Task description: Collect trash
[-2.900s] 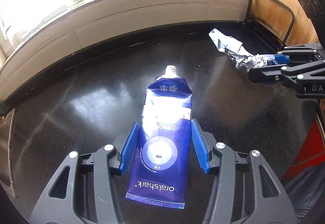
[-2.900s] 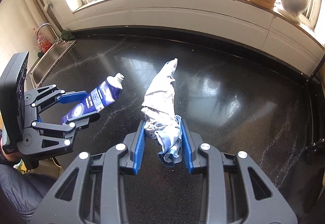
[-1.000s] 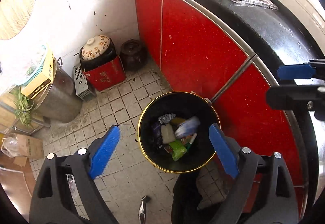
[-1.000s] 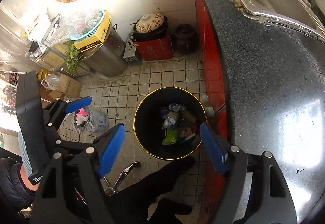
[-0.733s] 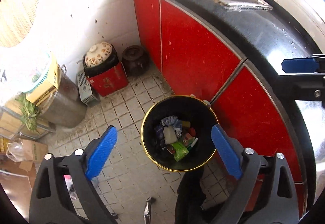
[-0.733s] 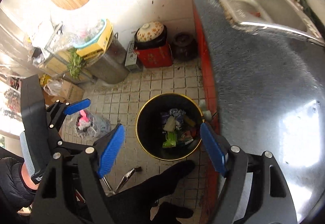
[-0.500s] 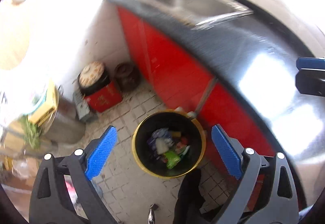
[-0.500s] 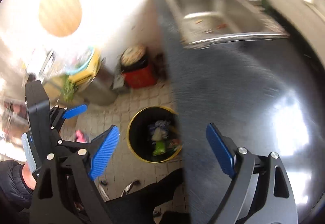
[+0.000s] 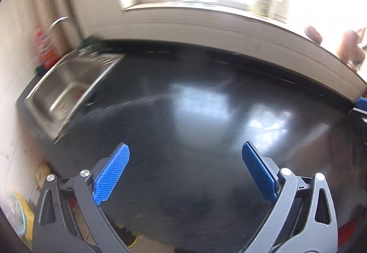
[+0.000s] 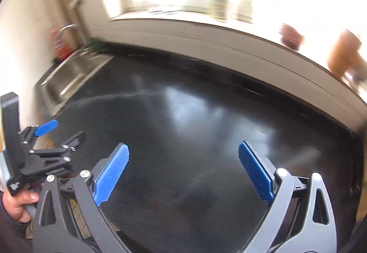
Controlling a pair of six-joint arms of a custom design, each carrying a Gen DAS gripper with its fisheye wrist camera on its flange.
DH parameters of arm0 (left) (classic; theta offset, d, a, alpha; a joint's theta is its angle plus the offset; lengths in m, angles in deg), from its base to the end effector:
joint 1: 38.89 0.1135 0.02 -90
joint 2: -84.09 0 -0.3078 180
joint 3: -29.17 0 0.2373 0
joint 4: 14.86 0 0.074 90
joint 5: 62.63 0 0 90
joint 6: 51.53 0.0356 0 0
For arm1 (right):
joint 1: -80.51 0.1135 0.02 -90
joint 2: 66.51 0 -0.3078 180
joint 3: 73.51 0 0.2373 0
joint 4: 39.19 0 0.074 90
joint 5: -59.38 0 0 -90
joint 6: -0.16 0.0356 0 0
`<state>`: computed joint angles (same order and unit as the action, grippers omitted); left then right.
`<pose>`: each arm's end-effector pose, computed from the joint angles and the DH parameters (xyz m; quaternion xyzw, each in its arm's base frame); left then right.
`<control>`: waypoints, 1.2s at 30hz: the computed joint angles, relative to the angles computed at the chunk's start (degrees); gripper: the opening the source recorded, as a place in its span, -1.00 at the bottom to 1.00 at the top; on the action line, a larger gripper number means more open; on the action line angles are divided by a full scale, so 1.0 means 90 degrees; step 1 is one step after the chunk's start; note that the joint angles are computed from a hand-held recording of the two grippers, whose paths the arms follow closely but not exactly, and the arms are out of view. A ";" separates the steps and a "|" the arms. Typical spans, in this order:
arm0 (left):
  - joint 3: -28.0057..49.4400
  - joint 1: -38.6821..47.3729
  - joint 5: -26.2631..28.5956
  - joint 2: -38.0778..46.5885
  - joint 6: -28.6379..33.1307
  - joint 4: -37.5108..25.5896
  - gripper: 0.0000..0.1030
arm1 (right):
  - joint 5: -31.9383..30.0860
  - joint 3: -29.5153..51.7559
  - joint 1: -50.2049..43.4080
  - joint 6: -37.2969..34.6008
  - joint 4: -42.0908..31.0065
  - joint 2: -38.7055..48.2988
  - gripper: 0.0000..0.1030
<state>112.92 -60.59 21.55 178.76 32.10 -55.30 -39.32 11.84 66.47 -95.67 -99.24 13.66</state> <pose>0.3232 -0.1247 0.2899 0.1091 0.9363 -0.0337 0.3322 0.2600 -0.0595 0.3489 0.0452 0.9498 0.0193 0.3089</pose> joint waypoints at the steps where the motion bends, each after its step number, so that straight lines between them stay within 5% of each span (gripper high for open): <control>1: 0.0192 -0.0227 0.0029 0.0142 -0.0044 -0.0104 0.86 | -0.0040 -0.0055 -0.0495 -0.0132 -0.0037 -0.0064 0.81; 7: 0.1266 -0.1526 -0.0119 0.0910 -0.0153 -0.0523 0.86 | -0.0525 -0.0355 -0.2834 -0.0710 -0.0071 -0.0140 0.81; 12: 0.1776 -0.1997 -0.0216 0.1325 -0.0157 -0.0842 0.86 | -0.0785 -0.0416 -0.3761 -0.1150 -0.0116 -0.0071 0.81; 36: 0.2338 -0.1889 -0.0225 0.1764 -0.0099 -0.1173 0.86 | -0.0663 -0.0241 -0.3540 -0.0914 -0.0129 0.0225 0.81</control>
<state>133.97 -77.59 19.53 194.64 31.21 -65.85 -45.28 9.68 34.61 -103.90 -100.40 15.68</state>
